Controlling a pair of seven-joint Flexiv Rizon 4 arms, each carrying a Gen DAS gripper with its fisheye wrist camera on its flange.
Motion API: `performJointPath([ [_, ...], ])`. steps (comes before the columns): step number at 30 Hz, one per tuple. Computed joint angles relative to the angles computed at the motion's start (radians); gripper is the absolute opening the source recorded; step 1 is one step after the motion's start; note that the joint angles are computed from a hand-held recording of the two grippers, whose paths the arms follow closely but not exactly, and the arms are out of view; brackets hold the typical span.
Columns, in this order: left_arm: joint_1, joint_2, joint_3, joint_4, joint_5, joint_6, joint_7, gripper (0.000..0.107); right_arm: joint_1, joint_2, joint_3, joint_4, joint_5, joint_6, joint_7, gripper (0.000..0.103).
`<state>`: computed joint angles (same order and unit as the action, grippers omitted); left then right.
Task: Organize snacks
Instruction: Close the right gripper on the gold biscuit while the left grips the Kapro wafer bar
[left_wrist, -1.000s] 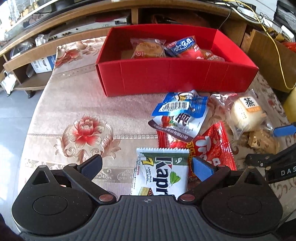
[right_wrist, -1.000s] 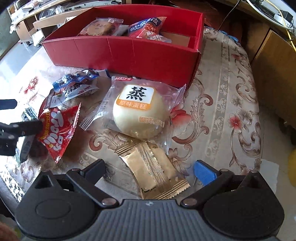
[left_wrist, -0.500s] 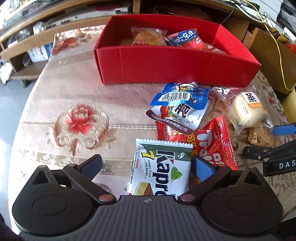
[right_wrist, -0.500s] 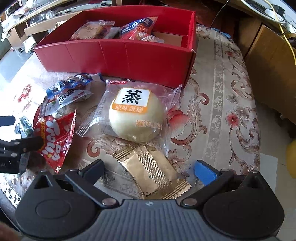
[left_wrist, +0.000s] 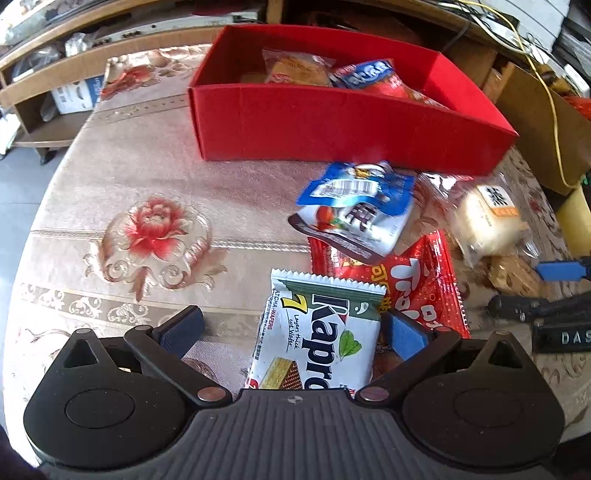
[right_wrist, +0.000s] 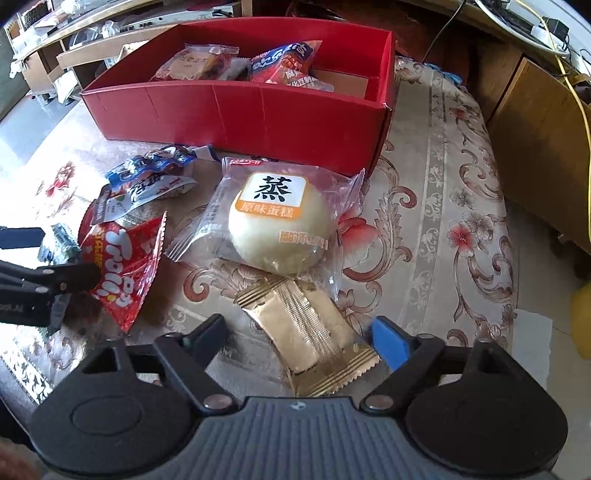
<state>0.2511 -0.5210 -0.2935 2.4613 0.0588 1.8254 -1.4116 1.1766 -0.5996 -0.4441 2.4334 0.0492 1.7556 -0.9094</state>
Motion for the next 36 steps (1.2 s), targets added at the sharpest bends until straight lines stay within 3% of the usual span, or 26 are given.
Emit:
performJointPath([
  [4,0.025,0.011,-0.028,0.017,0.025,-0.014,0.028,0.103,-0.005,0.012,0.008,0.013,0.014,0.018,-0.001,0.056],
  [11,0.055,0.046,-0.053,0.05,0.04,-0.012,0.051,0.103,-0.055,0.024,0.058,0.011,0.02,0.031,-0.011,0.063],
  [15,0.119,0.056,-0.113,0.062,0.08,-0.03,0.107,0.103,-0.104,0.038,0.108,0.011,0.014,0.036,-0.026,0.066],
  [17,0.065,0.057,-0.066,0.049,0.073,-0.061,0.146,0.103,-0.109,0.042,0.114,0.013,0.013,0.032,-0.031,0.067],
  [19,-0.039,0.051,0.027,0.033,0.052,-0.072,0.18,0.103,-0.116,0.045,0.122,0.016,0.009,0.032,-0.037,0.067],
  [20,-0.058,0.04,0.049,0.025,0.067,-0.063,0.191,0.103,-0.113,0.045,0.12,0.018,0.009,0.032,-0.04,0.067],
  [25,0.019,-0.02,-0.036,0.013,0.076,-0.011,0.277,0.103,-0.099,0.043,0.109,0.024,0.015,0.037,-0.049,0.067],
  [29,0.061,-0.059,-0.069,0.018,0.116,0.047,0.298,0.103,-0.03,0.031,0.051,0.027,0.021,0.02,-0.054,0.065],
  [33,0.021,-0.097,-0.027,0.023,0.137,0.148,0.27,0.103,0.012,0.026,0.012,0.034,0.04,0.02,-0.036,0.054],
  [36,0.022,-0.085,-0.027,0.013,0.152,0.112,0.265,0.103,0.015,0.032,0.005,0.039,0.046,0.016,-0.02,0.047],
])
